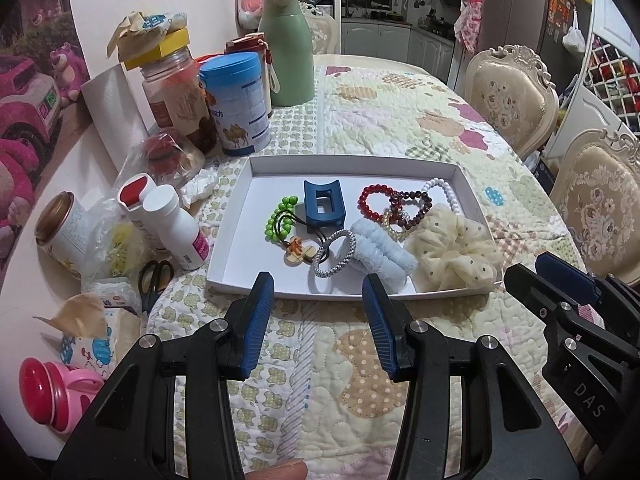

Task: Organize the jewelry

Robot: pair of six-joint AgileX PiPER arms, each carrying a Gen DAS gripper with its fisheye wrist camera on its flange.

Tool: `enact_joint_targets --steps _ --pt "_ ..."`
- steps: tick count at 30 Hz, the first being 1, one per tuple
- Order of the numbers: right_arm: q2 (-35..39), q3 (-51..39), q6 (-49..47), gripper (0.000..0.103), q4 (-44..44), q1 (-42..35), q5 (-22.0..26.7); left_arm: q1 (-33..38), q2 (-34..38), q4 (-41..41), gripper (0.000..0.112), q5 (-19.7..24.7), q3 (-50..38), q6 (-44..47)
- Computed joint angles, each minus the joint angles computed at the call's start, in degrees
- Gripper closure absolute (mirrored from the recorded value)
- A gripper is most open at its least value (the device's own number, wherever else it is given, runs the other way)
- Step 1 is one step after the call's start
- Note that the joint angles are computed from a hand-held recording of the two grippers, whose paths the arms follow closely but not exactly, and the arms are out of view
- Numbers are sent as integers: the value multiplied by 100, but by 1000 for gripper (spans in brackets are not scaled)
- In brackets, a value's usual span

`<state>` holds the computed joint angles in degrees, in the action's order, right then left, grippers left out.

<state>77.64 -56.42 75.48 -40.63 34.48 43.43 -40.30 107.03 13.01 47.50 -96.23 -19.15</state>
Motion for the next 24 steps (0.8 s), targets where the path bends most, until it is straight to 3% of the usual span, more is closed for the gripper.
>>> enact_joint_targets --steps 24 --pt "4 45 -139 64 109 -36 -12 -10 -38 26 67 26 26 -8"
